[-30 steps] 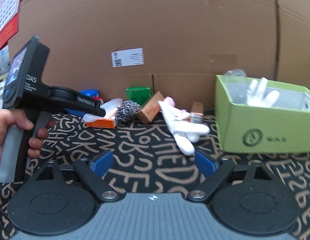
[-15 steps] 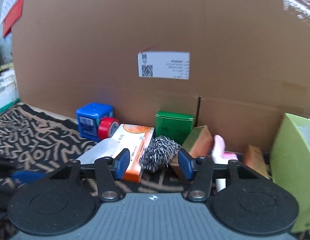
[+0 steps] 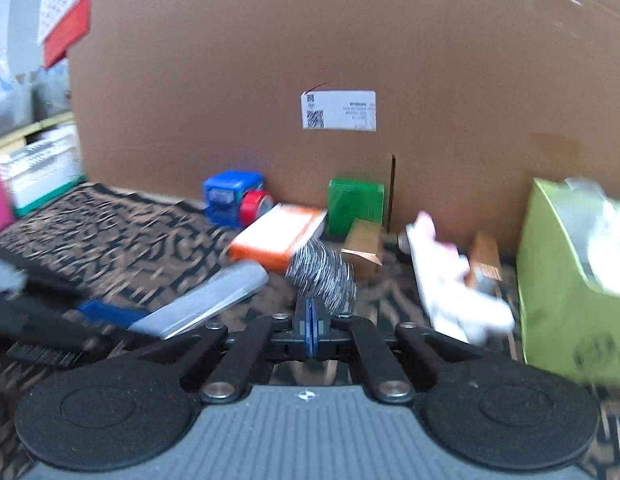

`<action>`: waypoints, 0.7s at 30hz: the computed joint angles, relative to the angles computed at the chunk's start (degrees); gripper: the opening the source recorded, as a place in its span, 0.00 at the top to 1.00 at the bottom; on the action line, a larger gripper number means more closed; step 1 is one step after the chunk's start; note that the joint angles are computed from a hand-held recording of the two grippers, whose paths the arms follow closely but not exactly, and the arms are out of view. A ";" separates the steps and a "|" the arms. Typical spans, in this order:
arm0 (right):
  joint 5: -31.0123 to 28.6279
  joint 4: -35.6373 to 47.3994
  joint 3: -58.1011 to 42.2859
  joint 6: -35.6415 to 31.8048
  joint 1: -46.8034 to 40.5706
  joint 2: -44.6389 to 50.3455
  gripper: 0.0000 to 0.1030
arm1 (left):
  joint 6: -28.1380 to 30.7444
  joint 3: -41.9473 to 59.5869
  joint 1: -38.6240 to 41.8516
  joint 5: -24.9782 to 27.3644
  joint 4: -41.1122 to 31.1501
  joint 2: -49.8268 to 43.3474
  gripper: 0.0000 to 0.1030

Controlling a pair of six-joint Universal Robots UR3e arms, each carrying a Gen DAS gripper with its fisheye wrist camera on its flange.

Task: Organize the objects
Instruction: 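Grasp the white plastic strip with the left tool while the right tool grasps the steel wool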

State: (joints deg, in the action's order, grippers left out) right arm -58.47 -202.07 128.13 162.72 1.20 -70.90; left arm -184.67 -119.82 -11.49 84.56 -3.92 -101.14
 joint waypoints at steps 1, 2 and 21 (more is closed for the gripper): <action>1.73 -0.39 3.80 -1.29 -1.75 -2.46 0.97 | 0.21 -0.09 -0.75 1.03 -0.35 0.20 0.74; 2.40 -0.41 6.34 -2.44 -2.84 -4.02 0.97 | -0.10 0.43 -1.92 3.07 -0.22 -0.34 0.72; -8.32 0.56 -22.42 2.56 8.08 18.46 0.39 | -0.54 12.51 -5.73 9.90 -1.95 -10.77 0.48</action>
